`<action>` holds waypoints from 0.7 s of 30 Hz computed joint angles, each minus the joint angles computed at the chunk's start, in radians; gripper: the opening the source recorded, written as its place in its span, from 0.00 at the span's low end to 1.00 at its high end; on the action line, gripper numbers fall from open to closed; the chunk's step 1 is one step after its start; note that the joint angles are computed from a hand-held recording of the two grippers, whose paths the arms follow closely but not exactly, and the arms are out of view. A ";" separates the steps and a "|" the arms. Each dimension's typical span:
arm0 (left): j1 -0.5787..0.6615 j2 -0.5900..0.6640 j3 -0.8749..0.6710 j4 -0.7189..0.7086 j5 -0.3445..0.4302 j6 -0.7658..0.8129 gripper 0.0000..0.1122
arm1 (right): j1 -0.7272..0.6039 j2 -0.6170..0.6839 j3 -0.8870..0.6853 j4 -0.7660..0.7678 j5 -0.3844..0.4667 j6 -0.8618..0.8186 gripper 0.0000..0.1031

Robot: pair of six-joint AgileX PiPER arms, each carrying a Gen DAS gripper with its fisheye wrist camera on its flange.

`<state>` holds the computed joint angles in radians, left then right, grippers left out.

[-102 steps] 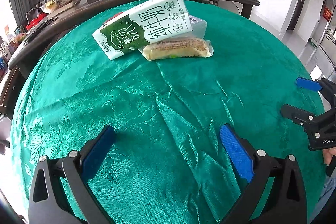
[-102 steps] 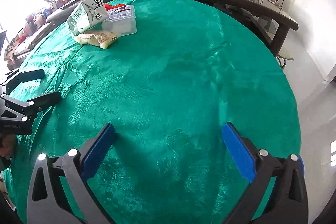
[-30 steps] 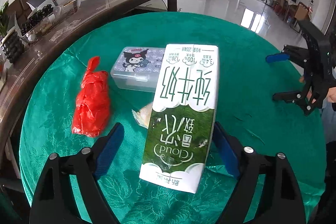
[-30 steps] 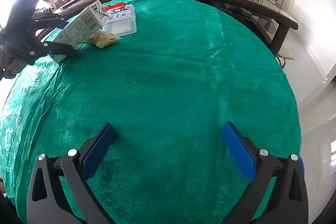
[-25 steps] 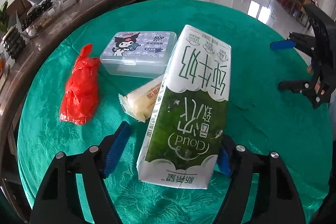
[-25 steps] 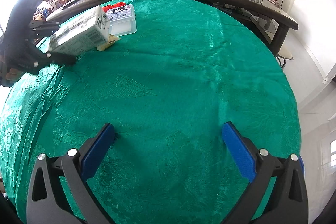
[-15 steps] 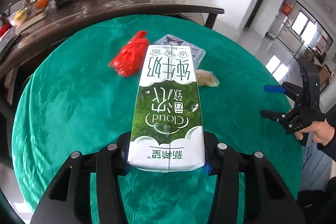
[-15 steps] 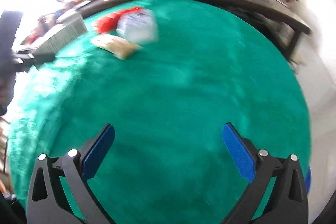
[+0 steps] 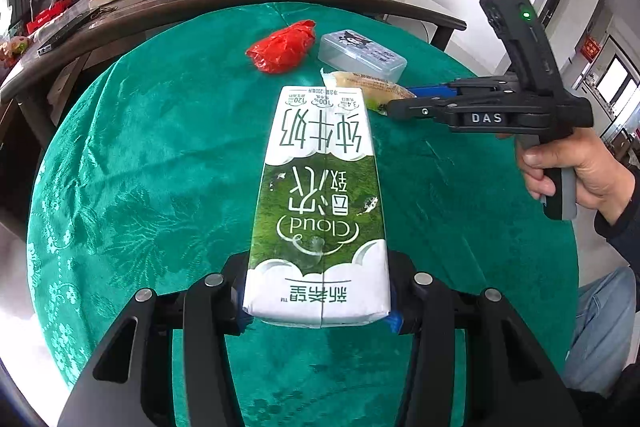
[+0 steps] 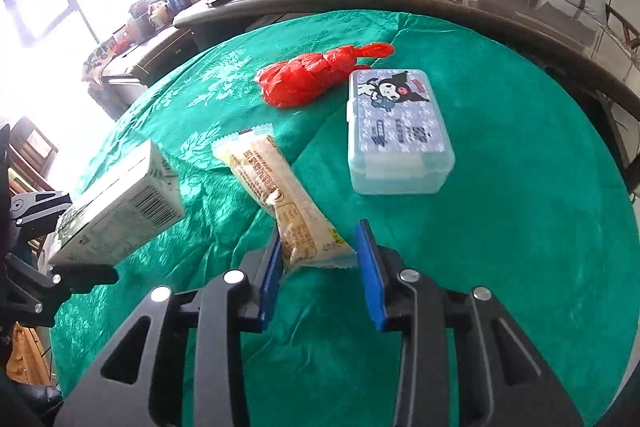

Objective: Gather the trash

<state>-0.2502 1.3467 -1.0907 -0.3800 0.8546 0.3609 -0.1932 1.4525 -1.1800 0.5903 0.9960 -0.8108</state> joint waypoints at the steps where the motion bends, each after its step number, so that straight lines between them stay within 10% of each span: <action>1: -0.029 -0.012 0.010 0.026 -0.018 -0.044 0.43 | -0.041 -0.051 0.041 0.014 0.014 -0.006 0.33; 10: -0.352 0.059 -0.017 0.349 -0.170 -0.587 0.44 | -0.302 -0.372 0.336 -0.161 -0.135 0.165 0.37; 12: -0.410 0.096 -0.031 0.465 -0.187 -0.708 0.44 | -0.333 -0.380 0.376 -0.091 -0.133 0.096 0.70; 16: -0.443 0.138 -0.042 0.609 -0.172 -0.848 0.81 | -0.254 -0.375 0.405 -0.099 -0.167 0.106 0.83; 21: -0.439 0.189 -0.089 0.662 -0.121 -0.877 0.87 | -0.231 -0.392 0.411 -0.145 -0.160 0.142 0.90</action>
<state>-0.6892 1.5359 -1.1799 0.2822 0.7338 -0.5161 -0.4247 1.0609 -0.7688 0.4458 0.8357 -0.6684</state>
